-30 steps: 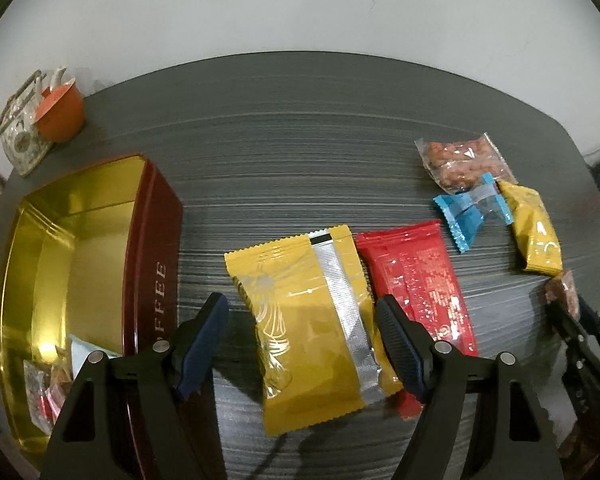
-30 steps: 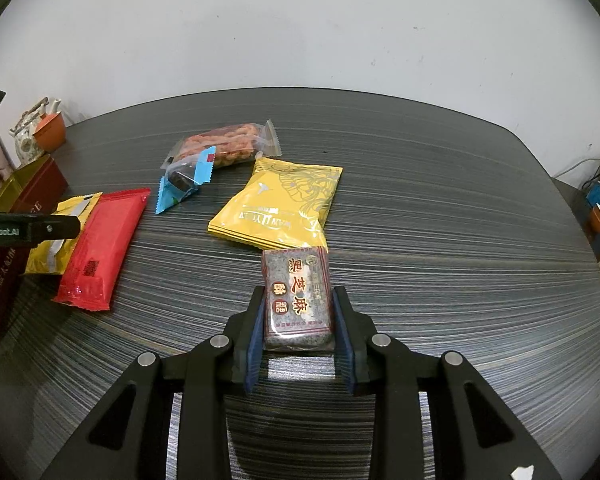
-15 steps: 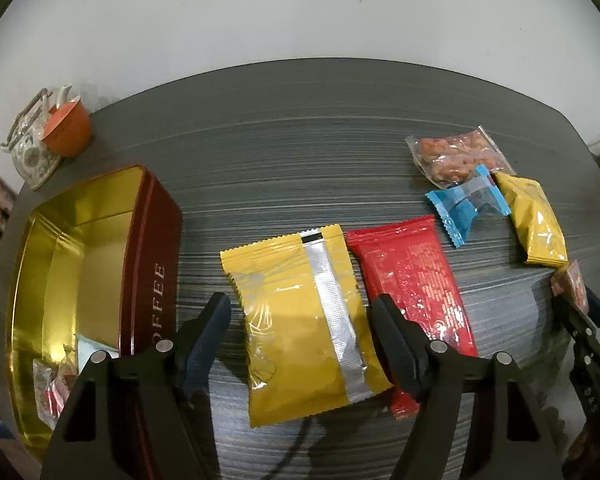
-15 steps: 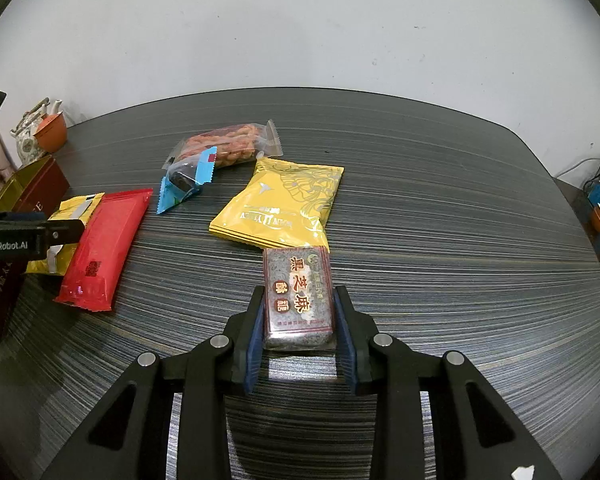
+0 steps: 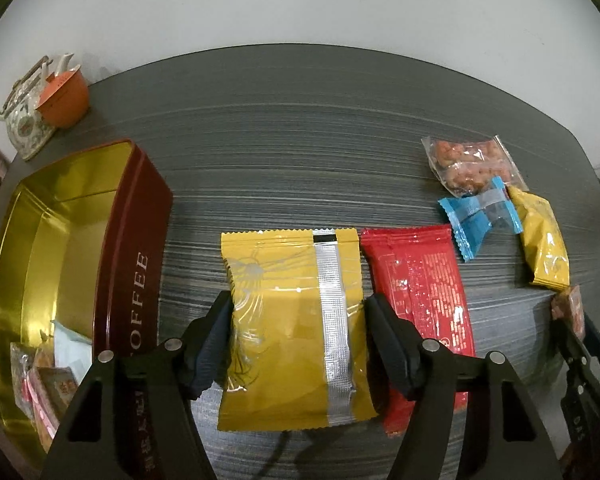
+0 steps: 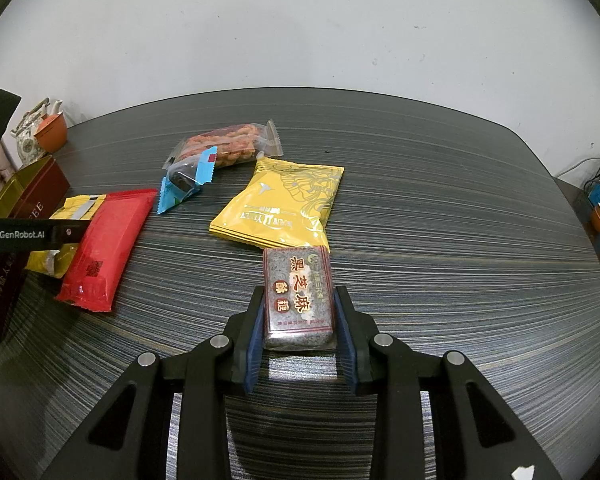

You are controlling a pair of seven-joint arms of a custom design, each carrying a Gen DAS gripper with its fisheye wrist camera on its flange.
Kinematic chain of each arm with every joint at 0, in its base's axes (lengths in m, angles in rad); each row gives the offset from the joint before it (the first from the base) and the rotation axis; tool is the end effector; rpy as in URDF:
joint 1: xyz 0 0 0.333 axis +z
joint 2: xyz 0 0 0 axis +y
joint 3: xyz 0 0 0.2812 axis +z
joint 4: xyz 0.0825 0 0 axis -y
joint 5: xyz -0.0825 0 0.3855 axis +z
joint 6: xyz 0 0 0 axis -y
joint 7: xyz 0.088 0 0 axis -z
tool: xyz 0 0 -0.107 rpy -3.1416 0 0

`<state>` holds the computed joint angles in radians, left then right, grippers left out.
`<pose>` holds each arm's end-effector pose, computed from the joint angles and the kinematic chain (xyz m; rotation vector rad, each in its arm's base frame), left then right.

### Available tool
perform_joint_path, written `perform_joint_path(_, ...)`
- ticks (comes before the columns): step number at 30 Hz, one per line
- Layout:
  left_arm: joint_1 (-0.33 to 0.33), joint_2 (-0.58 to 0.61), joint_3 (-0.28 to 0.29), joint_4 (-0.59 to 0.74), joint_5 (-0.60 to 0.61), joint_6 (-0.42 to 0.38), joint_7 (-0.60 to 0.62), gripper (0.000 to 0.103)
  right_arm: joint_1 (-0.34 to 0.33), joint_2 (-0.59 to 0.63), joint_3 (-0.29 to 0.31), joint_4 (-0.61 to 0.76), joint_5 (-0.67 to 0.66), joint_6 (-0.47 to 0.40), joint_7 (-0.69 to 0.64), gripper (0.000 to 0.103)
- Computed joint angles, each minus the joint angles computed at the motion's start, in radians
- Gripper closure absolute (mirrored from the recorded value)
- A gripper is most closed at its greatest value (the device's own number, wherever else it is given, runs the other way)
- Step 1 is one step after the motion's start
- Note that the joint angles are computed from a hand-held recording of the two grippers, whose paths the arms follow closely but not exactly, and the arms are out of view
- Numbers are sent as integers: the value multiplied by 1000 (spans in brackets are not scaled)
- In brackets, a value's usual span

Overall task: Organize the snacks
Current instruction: 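Grasp the yellow silver-striped packet with the left tool while the right tool holds the brown box, then carry the yellow silver-striped packet into the gold tray with the left tool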

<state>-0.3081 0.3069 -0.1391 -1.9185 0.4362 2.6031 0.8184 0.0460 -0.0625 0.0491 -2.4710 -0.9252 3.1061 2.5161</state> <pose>0.5750 -0.2805 0.3405 -1.9586 1.9845 -0.4617 0.4867 0.1139 0.3394 -1.8620 1.7444 -0.6607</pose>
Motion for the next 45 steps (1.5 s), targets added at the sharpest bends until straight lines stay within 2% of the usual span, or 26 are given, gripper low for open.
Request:
perform_joint_path(5, 11, -14, 5, -24, 4, 22, 9, 44, 0, 1, -1, 1, 0, 0, -1, 72)
perform_joint_path(17, 15, -90, -9, -117, 34, 60, -6, 44, 2, 3, -3, 2, -11, 0, 10, 72)
perform_joint_path(23, 34, -179, -27, -197, 24, 92, 7, 44, 4, 6, -5, 5, -21, -1, 19, 72)
perform_joint_path(28, 65, -267, -43, -256, -1, 107, 51, 44, 6, 6, -6, 6, -24, -2, 23, 72)
perform_joint_path(38, 148, -437, -60, -368, -16, 77, 137, 44, 6, 6, -7, 6, -24, -2, 23, 72)
perform_joint_path(45, 228, -488, -46, -427, -1, 51, 170, 44, 7, 6, -7, 7, -28, -3, 27, 72)
